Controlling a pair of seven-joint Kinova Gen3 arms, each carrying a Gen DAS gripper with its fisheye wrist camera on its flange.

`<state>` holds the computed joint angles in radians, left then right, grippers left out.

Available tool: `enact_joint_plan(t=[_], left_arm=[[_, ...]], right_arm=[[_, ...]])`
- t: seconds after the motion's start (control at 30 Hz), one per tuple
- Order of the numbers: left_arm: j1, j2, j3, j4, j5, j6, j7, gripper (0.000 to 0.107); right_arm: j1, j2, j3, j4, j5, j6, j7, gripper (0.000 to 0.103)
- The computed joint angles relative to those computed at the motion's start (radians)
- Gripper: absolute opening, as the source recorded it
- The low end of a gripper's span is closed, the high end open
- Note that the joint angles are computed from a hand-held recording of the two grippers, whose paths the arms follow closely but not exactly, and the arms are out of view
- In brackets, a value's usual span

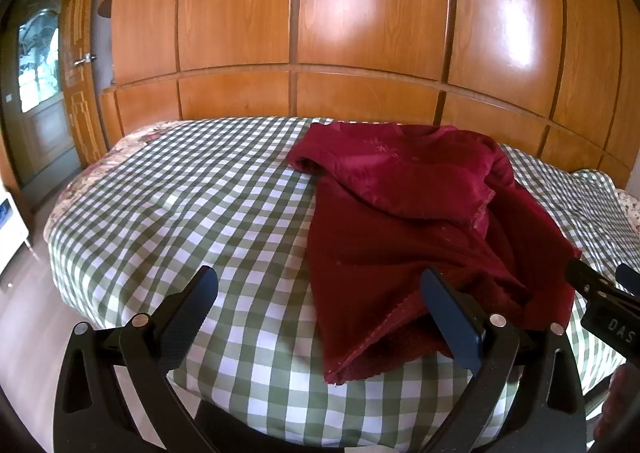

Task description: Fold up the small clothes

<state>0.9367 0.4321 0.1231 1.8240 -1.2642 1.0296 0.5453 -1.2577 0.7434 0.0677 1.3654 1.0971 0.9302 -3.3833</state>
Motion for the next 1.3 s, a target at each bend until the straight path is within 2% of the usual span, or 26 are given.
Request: enact_joint_plan(t=[0.8,0.93,1.0,1.07,1.17,1.23,1.3], left_arm=[[-0.007,-0.006,-0.003,-0.010,0.013,-0.029,-0.019,0.100],[0.051,-0.015,-0.101,0.001,0.036,-0.101,-0.030,0.100],[0.002,-0.041,-0.074,0.045,-0.011,-0.180,0.003,0.100],[-0.090,-0.066,-0.007,0.089,-0.068,-0.261,0.036,0.100],[-0.216,-0.085,0.070,0.141,-0.144,-0.383,0.114,0.100],[-0.226,-0.093,0.054,0.171,-0.192,-0.427,0.196,0.100],[-0.184,-0.092,-0.004,0.182,-0.214,-0.446,0.234,0.100]], right_arm=[[0.007,-0.006,0.000,0.009,0.011,0.003,-0.029,0.101],[0.008,-0.015,0.002,0.029,0.028,-0.012,-0.060,0.101],[0.020,-0.036,-0.001,0.074,0.074,-0.061,-0.122,0.101],[0.027,-0.051,0.009,0.108,0.104,-0.107,-0.168,0.101],[0.082,-0.077,-0.024,0.144,0.108,-0.180,-0.155,0.101],[0.112,-0.099,-0.035,0.191,0.147,-0.261,-0.194,0.101],[0.134,-0.101,-0.041,0.198,0.141,-0.304,-0.187,0.101]])
